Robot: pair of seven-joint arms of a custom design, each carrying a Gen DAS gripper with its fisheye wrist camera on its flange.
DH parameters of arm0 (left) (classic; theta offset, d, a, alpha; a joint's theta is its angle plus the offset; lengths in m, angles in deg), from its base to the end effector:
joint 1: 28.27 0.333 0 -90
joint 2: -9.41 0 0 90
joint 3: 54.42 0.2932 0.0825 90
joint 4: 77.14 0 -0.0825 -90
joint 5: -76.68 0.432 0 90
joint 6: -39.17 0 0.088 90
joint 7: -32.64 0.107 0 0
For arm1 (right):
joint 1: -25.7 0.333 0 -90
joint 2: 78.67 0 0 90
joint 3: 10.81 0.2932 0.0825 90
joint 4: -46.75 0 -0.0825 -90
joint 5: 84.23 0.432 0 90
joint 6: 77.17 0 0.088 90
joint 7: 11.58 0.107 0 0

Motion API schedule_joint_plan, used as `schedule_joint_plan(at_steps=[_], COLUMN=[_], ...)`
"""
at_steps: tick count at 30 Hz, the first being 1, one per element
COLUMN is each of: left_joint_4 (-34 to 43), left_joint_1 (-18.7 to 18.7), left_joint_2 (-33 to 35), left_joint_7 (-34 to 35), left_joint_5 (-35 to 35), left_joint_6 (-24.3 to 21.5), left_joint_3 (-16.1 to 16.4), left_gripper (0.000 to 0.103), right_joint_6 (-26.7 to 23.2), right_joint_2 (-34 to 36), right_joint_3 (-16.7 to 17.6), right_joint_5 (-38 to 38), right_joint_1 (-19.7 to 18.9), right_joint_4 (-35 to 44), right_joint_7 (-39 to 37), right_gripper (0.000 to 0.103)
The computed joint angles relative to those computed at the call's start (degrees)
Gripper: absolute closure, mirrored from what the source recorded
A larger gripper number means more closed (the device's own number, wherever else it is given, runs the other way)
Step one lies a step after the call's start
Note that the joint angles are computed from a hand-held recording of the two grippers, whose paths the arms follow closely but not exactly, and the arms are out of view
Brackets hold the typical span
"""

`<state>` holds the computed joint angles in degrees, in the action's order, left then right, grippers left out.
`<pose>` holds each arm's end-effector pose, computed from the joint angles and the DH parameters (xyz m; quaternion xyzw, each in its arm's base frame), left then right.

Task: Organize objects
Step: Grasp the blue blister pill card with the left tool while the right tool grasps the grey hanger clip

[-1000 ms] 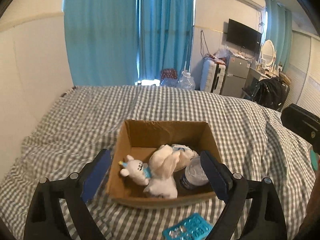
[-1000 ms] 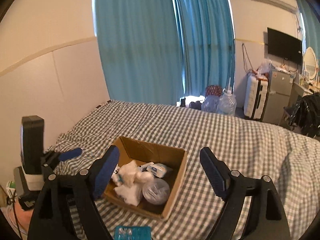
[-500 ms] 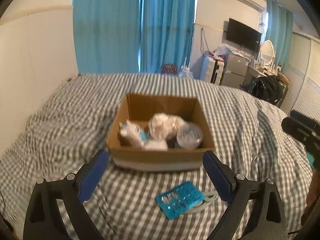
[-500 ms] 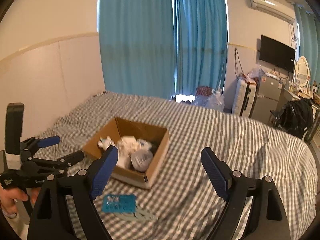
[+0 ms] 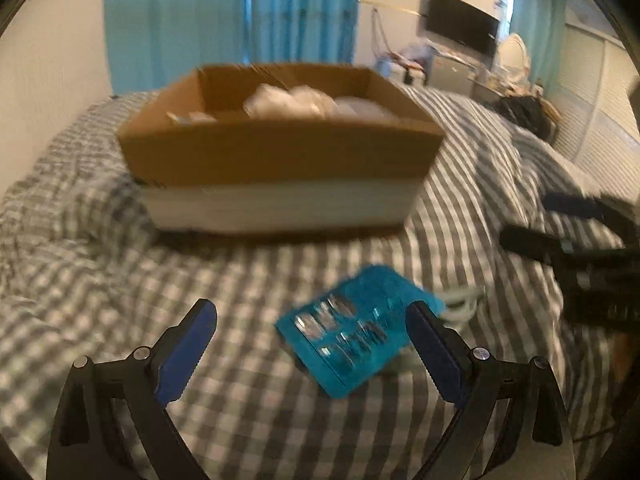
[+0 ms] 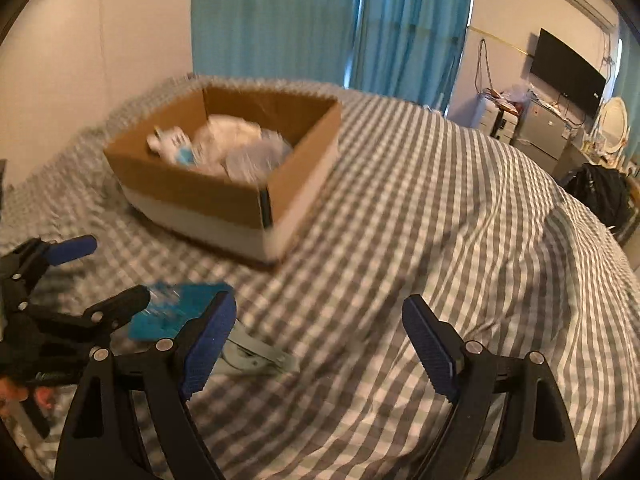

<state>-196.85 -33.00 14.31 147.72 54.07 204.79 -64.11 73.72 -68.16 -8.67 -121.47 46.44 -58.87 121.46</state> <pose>0.6293 -0.1369 0.4144 -0.5392 0.7600 -0.3103 0.1882 0.6302 0.2809 0.4480 -0.6974 0.6171 -0.2828 0.2299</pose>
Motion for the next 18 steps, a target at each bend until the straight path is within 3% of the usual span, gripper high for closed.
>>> schedule_joint_plan(at_steps=[5, 8, 13, 18], left_joint_4=[0.63, 2.07, 5.72, 7.58], left_joint_1=[-0.05, -0.13, -1.08, 1.71], left_joint_2=[1.22, 2.62, 6.87, 8.03], left_joint_7=[3.91, 4.87, 1.62, 6.38], left_joint_5=[-1.71, -3.04, 0.88, -5.47], left_joint_6=[-3.19, -2.84, -1.72, -4.05], left_joint_3=[-0.70, -1.09, -0.50, -2.82], left_gripper=[0.005, 0.005, 0.005, 0.006], right_joint_6=[-1.11, -2.06, -3.10, -3.61], right_joint_2=[1.19, 1.87, 2.44, 2.24], right_joint_3=[0.14, -0.03, -0.15, -0.37], right_joint_5=[2.99, 3.45, 4.23, 2.82], right_joint_1=[-0.30, -0.17, -0.04, 0.47], right_joint_4=[1.16, 1.90, 2.32, 2.11], right_joint_7=[-0.97, -0.78, -0.96, -0.32], right_gripper=[0.018, 0.018, 0.018, 0.018])
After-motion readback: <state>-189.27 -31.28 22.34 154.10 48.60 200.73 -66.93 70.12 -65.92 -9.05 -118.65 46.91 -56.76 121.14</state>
